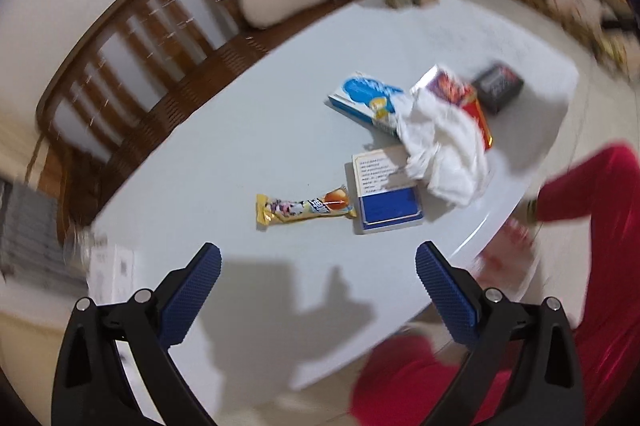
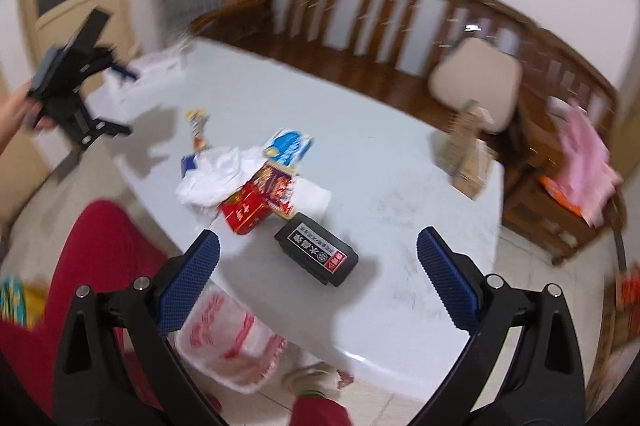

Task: Collect trash
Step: 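Grasp the yellow snack wrapper with the left tool while the right tool grasps the black box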

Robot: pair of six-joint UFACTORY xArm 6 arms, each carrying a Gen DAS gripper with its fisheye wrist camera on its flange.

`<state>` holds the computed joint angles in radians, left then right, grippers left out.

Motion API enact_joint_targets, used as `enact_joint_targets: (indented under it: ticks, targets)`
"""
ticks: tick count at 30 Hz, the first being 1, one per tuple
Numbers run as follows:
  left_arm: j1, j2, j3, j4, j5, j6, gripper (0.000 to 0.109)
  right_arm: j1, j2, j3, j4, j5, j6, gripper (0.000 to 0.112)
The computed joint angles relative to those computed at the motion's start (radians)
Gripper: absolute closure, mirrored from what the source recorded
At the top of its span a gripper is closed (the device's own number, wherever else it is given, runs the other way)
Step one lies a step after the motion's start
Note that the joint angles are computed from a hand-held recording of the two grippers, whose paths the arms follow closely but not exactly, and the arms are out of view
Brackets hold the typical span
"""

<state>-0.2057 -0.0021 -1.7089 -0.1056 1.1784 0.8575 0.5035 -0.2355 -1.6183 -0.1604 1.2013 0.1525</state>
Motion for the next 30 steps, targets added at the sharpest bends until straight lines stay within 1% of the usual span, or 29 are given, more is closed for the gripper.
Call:
enact_joint_targets:
  ticks: [1, 3, 5, 7, 8, 10, 11, 12, 15, 18, 20, 23, 25, 26, 27, 30]
  targets:
    - [-0.005, 0.018, -0.009, 0.002, 0.002, 0.040, 0.013, -0.029, 0.031, -0.037, 0.066, 0.016, -0.087, 0.016]
    - [-0.008, 0.062, -0.054, -0.006, 0.035, 0.092, 0.013, -0.055, 0.089, -0.107, 0.112, 0.059, -0.173, 0.016]
    - [-0.012, 0.135, -0.138, -0.008, 0.089, 0.136, 0.013, -0.066, 0.168, -0.204, 0.139, 0.130, -0.252, 0.016]
    - [-0.014, 0.187, -0.188, -0.013, 0.092, 0.195, 0.013, -0.070, 0.242, -0.292, 0.154, 0.209, -0.309, 0.016]
    - [-0.014, 0.202, -0.197, -0.016, 0.087, 0.224, 0.013, -0.073, 0.266, -0.315, 0.164, 0.234, -0.332, 0.016]
    - [-0.019, 0.239, -0.223, 0.004, 0.079, 0.274, 0.013, -0.083, 0.331, -0.388, 0.192, 0.308, -0.377, 0.016]
    - [-0.019, 0.276, -0.270, 0.014, 0.112, 0.283, 0.013, -0.085, 0.374, -0.433, 0.201, 0.352, -0.400, 0.016]
    - [-0.018, 0.334, -0.350, 0.020, 0.170, 0.288, 0.013, -0.086, 0.400, -0.458, 0.206, 0.378, -0.419, 0.016]
    - [-0.017, 0.429, -0.477, 0.039, 0.249, 0.307, 0.013, -0.089, 0.478, -0.523, 0.236, 0.451, -0.480, 0.016]
    - [-0.013, 0.486, -0.535, 0.040, 0.274, 0.367, 0.013, -0.099, 0.536, -0.562, 0.254, 0.504, -0.514, 0.016]
    - [-0.012, 0.512, -0.560, 0.041, 0.289, 0.394, 0.013, -0.106, 0.559, -0.568, 0.264, 0.521, -0.524, 0.016]
    - [-0.005, 0.526, -0.552, 0.022, 0.270, 0.434, 0.013, -0.120, 0.581, -0.568, 0.280, 0.536, -0.541, 0.016]
    - [-0.009, 0.567, -0.598, 0.034, 0.291, 0.434, 0.013, -0.121, 0.591, -0.561, 0.277, 0.543, -0.553, 0.016]
    - [-0.010, 0.588, -0.625, 0.040, 0.303, 0.435, 0.013, -0.120, 0.600, -0.564, 0.271, 0.549, -0.559, 0.017]
    - [-0.012, 0.617, -0.667, 0.046, 0.323, 0.435, 0.013, -0.119, 0.604, -0.562, 0.265, 0.552, -0.565, 0.021]
    - [-0.007, 0.729, -0.862, 0.030, 0.418, 0.427, 0.013, -0.126, 0.627, -0.572, 0.264, 0.574, -0.568, 0.030]
